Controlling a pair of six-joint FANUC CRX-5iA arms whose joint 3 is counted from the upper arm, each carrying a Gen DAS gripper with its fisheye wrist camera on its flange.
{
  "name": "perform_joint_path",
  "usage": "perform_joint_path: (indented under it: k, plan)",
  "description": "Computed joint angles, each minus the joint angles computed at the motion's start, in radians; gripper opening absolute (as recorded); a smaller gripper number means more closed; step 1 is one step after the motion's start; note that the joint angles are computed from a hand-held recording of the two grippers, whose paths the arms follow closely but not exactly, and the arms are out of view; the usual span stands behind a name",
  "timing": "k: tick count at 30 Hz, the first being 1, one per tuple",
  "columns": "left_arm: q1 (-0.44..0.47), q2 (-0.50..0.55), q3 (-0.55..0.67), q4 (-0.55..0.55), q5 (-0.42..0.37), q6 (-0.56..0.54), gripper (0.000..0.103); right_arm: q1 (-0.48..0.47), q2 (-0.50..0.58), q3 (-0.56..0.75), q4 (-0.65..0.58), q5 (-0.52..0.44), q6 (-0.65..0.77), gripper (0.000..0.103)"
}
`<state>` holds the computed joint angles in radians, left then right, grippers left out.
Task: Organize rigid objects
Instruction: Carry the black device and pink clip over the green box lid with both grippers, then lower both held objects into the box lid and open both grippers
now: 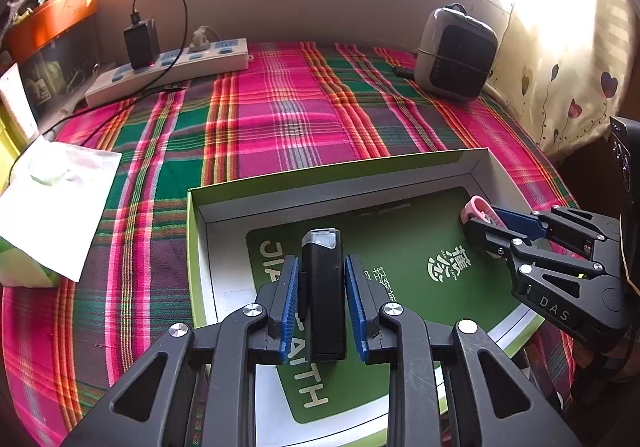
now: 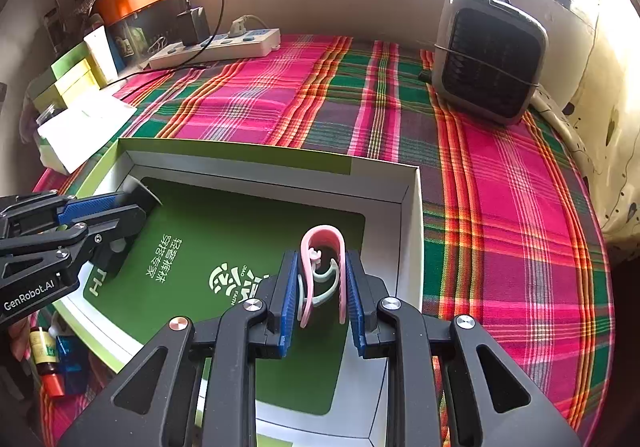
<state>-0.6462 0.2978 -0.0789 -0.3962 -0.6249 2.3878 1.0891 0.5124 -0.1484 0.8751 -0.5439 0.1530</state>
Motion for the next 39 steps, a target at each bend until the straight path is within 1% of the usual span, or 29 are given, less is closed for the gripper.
perform_joint_path:
  k: [9, 12, 13, 15, 17, 19, 21, 25, 30, 39]
  plan:
    - [0.002, 0.006, 0.004, 0.002, 0.0, -0.005, 0.023, 0.001, 0.005, -0.005, 0.035, 0.0, -0.023, 0.024]
    - [0.001, 0.007, 0.006, -0.003, -0.002, 0.001, 0.023, -0.002, 0.0, -0.016, 0.058, 0.008, -0.053, 0.026]
    - [-0.003, 0.006, 0.009, -0.012, -0.01, 0.012, 0.024, -0.004, -0.002, -0.021, 0.07, 0.01, -0.068, 0.029]
    - [-0.01, 0.004, 0.014, -0.032, -0.018, 0.025, 0.028, -0.009, -0.01, -0.038, 0.109, 0.022, -0.107, 0.033]
    - [-0.012, -0.002, 0.01, -0.032, -0.013, 0.027, 0.031, -0.016, -0.019, -0.057, 0.149, 0.041, -0.147, 0.041]
    - [-0.016, -0.01, 0.004, -0.037, -0.009, 0.037, 0.033, -0.019, -0.028, -0.07, 0.172, 0.051, -0.172, 0.045]
    - [-0.024, -0.021, -0.002, -0.051, -0.005, 0.053, 0.037, -0.022, -0.038, -0.087, 0.202, 0.063, -0.204, 0.045]
    - [-0.045, -0.041, -0.007, -0.088, -0.011, 0.093, 0.037, -0.021, -0.06, -0.118, 0.254, 0.072, -0.272, 0.046]
    - [-0.079, -0.076, -0.019, -0.154, -0.031, 0.168, 0.037, -0.014, -0.091, -0.159, 0.298, 0.07, -0.347, 0.046]
    - [-0.131, -0.143, -0.069, -0.234, -0.055, 0.293, 0.038, 0.003, -0.156, -0.245, 0.384, 0.063, -0.485, 0.046]
